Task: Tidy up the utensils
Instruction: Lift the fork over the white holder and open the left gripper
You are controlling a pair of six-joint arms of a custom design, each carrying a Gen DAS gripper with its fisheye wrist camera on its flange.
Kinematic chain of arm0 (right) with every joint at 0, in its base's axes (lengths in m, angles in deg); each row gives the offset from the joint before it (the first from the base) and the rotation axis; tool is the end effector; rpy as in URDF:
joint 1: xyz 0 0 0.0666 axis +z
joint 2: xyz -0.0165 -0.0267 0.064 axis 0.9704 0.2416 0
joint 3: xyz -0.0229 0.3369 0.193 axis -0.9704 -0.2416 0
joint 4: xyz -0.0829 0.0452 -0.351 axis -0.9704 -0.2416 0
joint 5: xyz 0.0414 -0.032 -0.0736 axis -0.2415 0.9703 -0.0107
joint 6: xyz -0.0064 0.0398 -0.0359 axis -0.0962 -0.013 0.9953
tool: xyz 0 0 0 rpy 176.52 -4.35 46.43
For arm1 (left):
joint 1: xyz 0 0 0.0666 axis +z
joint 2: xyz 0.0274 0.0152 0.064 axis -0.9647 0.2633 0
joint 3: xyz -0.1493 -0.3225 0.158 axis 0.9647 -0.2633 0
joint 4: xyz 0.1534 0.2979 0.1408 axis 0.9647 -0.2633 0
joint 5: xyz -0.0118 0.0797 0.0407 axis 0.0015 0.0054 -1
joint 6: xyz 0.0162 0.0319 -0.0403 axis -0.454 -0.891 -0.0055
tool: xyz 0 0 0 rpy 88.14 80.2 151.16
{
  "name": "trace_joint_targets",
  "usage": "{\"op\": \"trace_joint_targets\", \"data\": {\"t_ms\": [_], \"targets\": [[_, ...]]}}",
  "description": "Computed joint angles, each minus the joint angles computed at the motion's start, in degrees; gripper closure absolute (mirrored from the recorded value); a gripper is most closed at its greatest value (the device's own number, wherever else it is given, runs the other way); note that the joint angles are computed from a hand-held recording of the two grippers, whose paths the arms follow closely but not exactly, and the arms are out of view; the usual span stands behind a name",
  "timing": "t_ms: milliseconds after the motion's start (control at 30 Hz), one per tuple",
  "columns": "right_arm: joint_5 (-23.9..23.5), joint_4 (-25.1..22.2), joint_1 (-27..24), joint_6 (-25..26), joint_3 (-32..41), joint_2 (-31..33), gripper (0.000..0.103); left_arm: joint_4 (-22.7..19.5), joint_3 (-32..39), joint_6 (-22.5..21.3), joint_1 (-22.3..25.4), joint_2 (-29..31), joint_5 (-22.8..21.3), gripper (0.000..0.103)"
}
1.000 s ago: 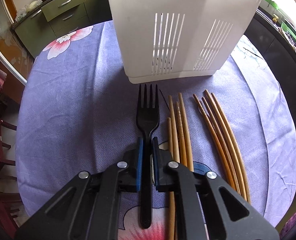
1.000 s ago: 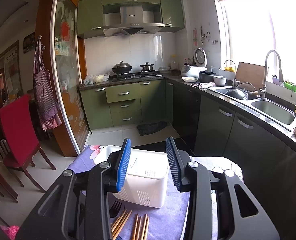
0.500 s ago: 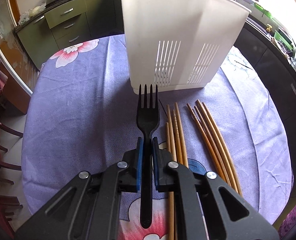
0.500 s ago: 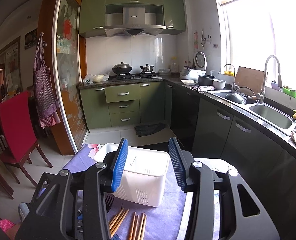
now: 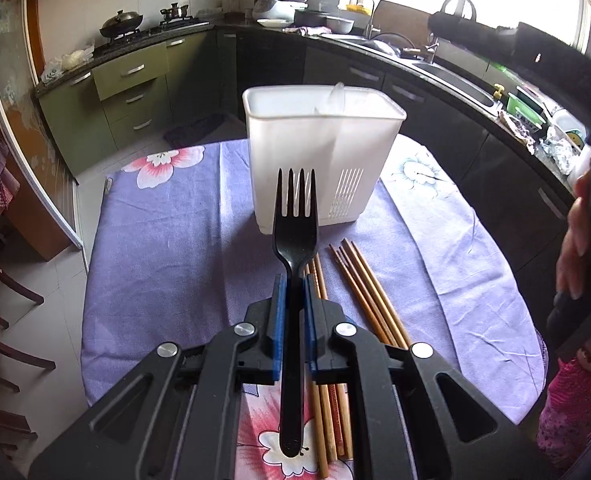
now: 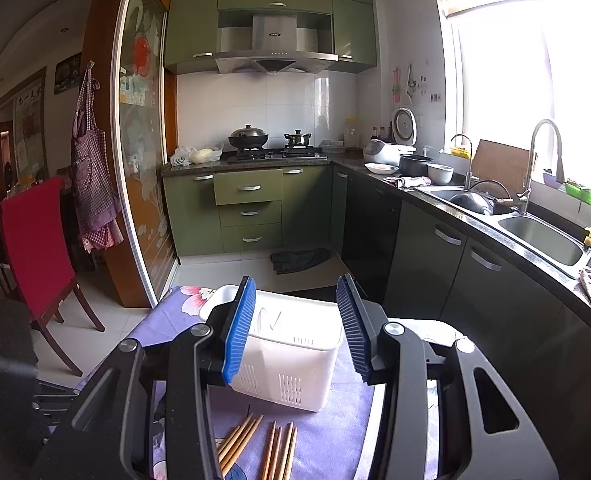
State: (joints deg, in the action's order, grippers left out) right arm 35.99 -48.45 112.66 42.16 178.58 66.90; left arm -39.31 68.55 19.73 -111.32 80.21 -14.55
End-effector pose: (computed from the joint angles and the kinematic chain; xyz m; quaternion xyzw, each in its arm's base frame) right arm 0.4224 0.2911 0.5360 -0.0133 0.8306 0.0242 0.5562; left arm 0.4317 -0.3189 0.4896 0.2084 0.9180 -0.1119 0.3183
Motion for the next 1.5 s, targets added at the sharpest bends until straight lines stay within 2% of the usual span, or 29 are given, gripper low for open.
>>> {"op": "trace_joint_targets", "data": {"t_ms": [233, 367, 500, 800, 933, 1067, 1233, 1500], "targets": [[0.6, 0.62, -0.05, -0.31, -1.11, -1.13, 0.06, -0.56, 7.71, 0.09, 0.18, -0.02, 1.03, 0.094], [0.58, 1.31, -0.72, -0.67, -2.84, -2.2, 0.06, 1.81, 11.98, 0.7, 0.36, 1.44, 1.09, 0.094], [-0.2, 1.86, -1.53, -1.66, -4.57, -2.95, 0.06, 9.88, 13.39, 1.49, 0.44, 2.05, 0.6, 0.094], [-2.73, 4.21, -3.64, -3.3, -9.15, -4.49, 0.06, 26.43, 19.48, -0.09, 0.72, 10.17, -2.37, 0.094], [-3.93, 5.26, -4.59, -3.42, -10.55, -4.9, 0.06, 30.59, 21.25, -0.51, 0.82, 14.15, -3.96, 0.094], [-4.94, 6.41, -5.24, -3.47, -11.84, -5.47, 0.06, 32.5, 21.87, 0.13, 1.04, 16.78, -5.67, 0.094], [-6.54, 7.89, -6.07, -3.53, -12.97, -6.1, 0.06, 32.62, 21.79, 0.46, 1.25, 18.46, -6.7, 0.094], [-7.91, 8.65, -6.03, -3.44, -13.67, -6.82, 0.06, 35.34, 15.31, -1.38, 0.34, 16.45, -8.99, 0.094]]}}
